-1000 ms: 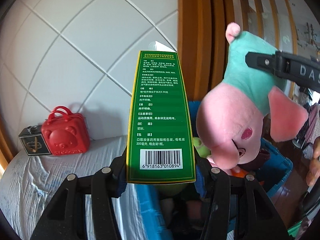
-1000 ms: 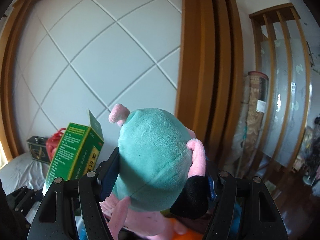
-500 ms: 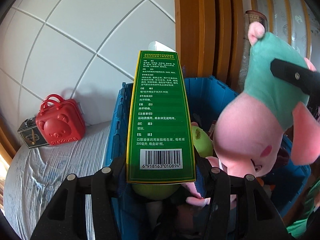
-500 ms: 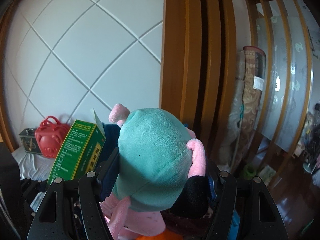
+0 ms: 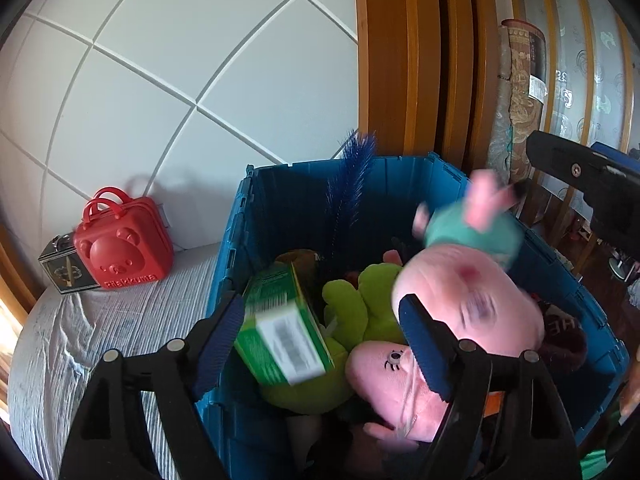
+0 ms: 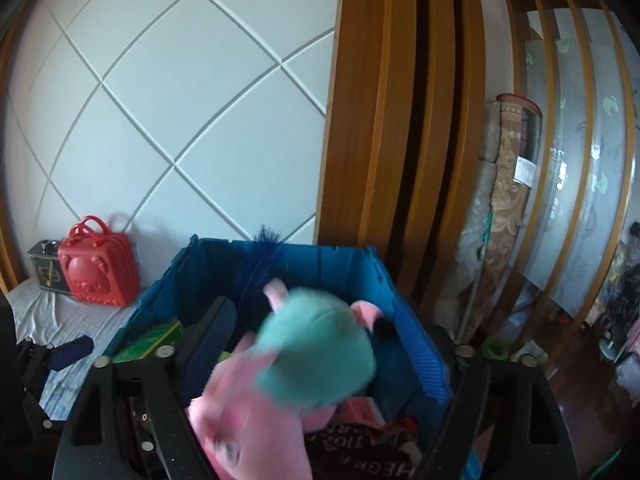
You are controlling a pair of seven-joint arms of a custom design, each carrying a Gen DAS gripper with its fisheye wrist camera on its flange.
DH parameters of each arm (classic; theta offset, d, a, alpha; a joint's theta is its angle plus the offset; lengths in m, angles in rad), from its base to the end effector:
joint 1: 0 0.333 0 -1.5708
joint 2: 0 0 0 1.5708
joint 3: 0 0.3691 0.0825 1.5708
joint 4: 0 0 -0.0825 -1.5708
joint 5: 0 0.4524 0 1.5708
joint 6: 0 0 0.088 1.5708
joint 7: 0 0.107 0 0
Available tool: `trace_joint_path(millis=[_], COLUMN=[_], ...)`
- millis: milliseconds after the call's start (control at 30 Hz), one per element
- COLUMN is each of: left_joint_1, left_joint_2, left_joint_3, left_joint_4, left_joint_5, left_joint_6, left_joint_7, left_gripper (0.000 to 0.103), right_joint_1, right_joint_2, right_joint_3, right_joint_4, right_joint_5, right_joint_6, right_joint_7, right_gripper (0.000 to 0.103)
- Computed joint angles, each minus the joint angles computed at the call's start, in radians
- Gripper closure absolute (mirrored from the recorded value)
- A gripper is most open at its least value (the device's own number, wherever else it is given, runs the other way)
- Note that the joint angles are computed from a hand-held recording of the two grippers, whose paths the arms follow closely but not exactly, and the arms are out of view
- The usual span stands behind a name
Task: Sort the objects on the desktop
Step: 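Open both grippers to drop the green box and pig plush into the crate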
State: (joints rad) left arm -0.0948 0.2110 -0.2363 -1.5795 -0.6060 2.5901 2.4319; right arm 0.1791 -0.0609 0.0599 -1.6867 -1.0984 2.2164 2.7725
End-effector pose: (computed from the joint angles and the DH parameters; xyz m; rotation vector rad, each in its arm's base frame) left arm 0.7217 -0.2164 0.6472 -0.9684 2.3080 -1.1611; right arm 0.6379 0.1271 0.7418 -1.1517 2.0073 -1.4053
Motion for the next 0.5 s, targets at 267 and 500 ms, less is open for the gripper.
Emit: trace_joint_path(millis=[267, 500], left_joint_1=[0.006, 0.018], left_joint_2=[-0.045, -0.114], left_joint_3=[-0.002, 0.019], left_joint_4=[-0.053, -0.124], left_joint_5=[-0.053, -0.165], left_joint_6=[0.015, 0.026], left_joint_7=[0.045, 0.134], left_gripper=[0.02, 0.001], right_joint_1=[-0.008, -0.018], right_joint_2=[-0.056, -0.137], right_joint_3=[0.012, 0.048], right_joint_4=[-0.073, -0.161], right_joint_5=[0.003, 0.01], right_joint_6=[-0.016, -0.04], right_joint_7=[0.033, 0.082], right_gripper=[0.0, 0.0])
